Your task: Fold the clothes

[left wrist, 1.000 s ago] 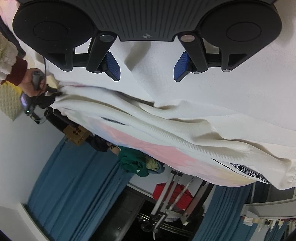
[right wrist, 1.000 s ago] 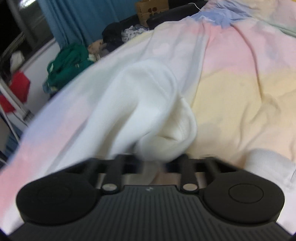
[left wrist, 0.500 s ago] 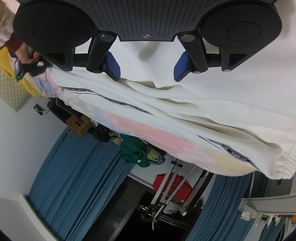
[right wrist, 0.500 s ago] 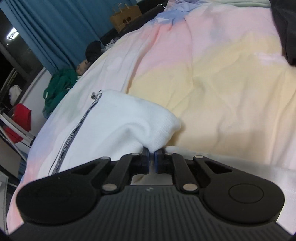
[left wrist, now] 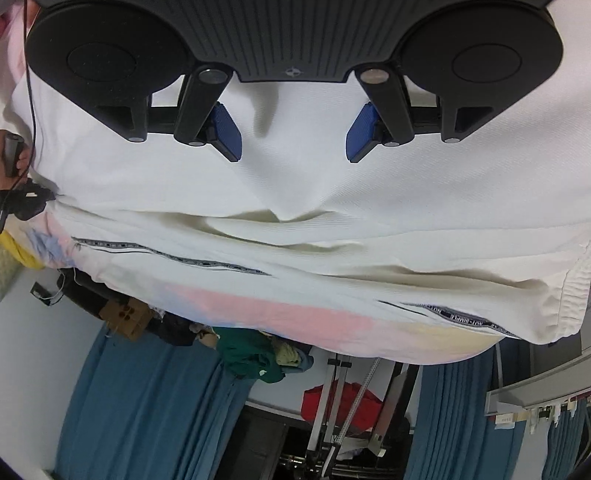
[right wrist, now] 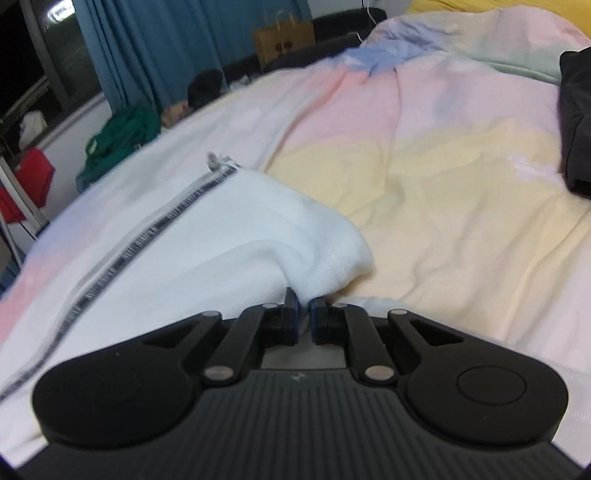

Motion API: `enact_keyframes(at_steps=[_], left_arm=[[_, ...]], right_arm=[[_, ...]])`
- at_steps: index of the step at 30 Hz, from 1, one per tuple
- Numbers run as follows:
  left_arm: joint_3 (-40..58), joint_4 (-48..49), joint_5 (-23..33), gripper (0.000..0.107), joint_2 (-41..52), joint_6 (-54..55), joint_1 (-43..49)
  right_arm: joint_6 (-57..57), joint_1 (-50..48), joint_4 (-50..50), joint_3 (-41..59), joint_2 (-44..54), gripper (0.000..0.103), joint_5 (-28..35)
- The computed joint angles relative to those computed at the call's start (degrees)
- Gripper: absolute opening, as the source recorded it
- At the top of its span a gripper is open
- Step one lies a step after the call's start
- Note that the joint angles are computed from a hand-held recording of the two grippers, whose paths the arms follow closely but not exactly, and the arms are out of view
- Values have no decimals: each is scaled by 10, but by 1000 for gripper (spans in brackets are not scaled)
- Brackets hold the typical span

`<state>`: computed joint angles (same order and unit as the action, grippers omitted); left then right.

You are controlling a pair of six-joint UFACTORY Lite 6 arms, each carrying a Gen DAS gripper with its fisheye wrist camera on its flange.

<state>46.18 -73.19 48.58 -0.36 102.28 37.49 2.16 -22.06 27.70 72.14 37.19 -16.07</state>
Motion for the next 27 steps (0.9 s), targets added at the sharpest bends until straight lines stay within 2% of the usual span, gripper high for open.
enact_keyframes(at_steps=[3,4,6,8,10,14,17,19,21,23,27], left_arm=[[-5,17,8,72,-33,-16,8],[-11,20,11,74,-47,-17,13],[-18,35,18,77,-76,-33,24],[-24,62,26,81,-109,-52,35],[-34,81,47,84,-147,-58,58],[-53,95,126,102,-224,-42,127],[-67,99,199,103,-267,3,200],[-66,110,239,103,-271,22,247],[-63,126,270,103,-258,44,291],[-57,142,280,103,-235,70,329],[-31,154,275,103,-181,109,388]], right_arm=[[-180,23,152,-29,-71,15,16],[-240,33,209,-44,-102,19,22],[-293,56,253,-91,-176,36,30],[-339,89,292,-151,-261,67,34],[-453,144,408,-230,-372,74,29],[-659,301,647,-305,-519,74,-21],[-763,424,783,-309,-563,74,-85],[-746,498,799,-317,-577,74,-132],[-669,562,751,-346,-590,74,-166],[-606,612,711,-373,-590,74,-202],[-599,653,720,-392,-583,74,-251]])
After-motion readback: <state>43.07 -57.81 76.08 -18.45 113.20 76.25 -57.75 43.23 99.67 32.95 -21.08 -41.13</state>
